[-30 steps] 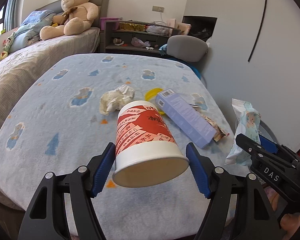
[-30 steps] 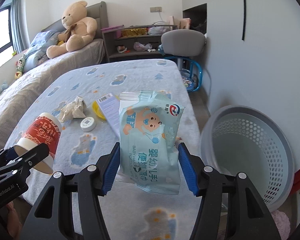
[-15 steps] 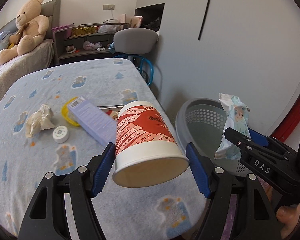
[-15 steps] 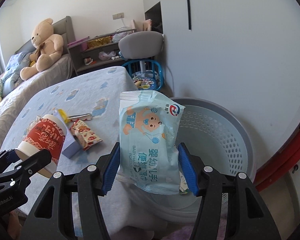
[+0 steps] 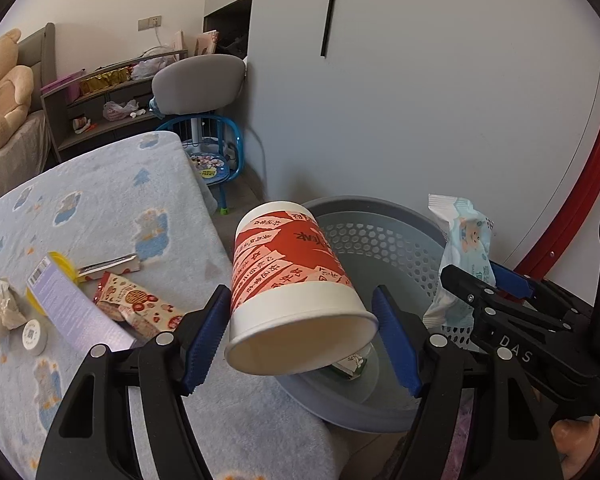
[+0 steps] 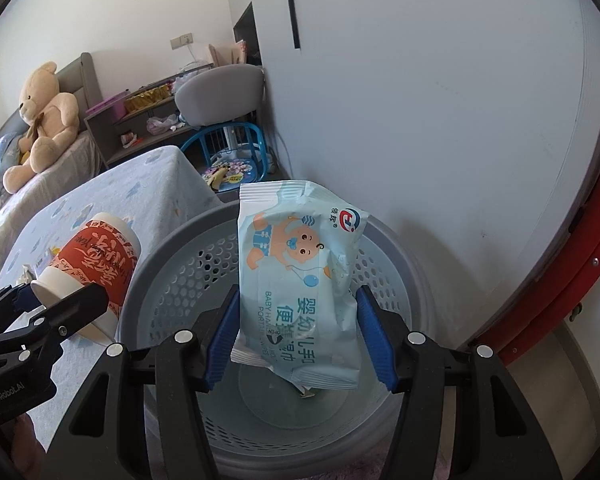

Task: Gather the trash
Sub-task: 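Carry the paper cup and wipe pack over the grey basket with both grippers, then open both grippers to drop the cup and wipe pack into the basket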

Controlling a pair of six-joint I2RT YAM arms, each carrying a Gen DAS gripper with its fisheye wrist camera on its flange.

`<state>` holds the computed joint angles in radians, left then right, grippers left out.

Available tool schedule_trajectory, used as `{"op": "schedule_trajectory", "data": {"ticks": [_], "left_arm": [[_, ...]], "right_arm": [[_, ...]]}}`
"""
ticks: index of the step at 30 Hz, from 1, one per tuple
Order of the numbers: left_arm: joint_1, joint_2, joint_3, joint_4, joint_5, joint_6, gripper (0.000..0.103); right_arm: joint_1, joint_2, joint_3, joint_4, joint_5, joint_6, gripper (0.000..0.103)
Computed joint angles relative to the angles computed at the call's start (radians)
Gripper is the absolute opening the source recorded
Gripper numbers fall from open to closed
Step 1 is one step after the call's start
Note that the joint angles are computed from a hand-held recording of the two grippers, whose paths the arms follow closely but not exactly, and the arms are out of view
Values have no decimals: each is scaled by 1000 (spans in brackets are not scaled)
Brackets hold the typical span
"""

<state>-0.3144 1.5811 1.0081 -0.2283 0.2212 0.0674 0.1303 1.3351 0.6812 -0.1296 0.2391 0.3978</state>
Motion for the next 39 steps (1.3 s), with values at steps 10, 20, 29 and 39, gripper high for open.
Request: {"op": "schedule_trajectory", "data": {"ticks": [10,20,29,39], "left_arm": [[-39,91,69,-7,-11,-36,70],[-53,137,110,-6,-13,-37,70],[-46,121,102,-15,-29,-54,74],[-47,101,85,-8,-61,-64,74]], "right_arm": [[-66,24,-11,12,-55,-4,56],[-92,27,-15,19,-83,4,57],[-80,-6,-36,37,-47,1,77],[-76,-7,-33,30,-44,1,77]]}}
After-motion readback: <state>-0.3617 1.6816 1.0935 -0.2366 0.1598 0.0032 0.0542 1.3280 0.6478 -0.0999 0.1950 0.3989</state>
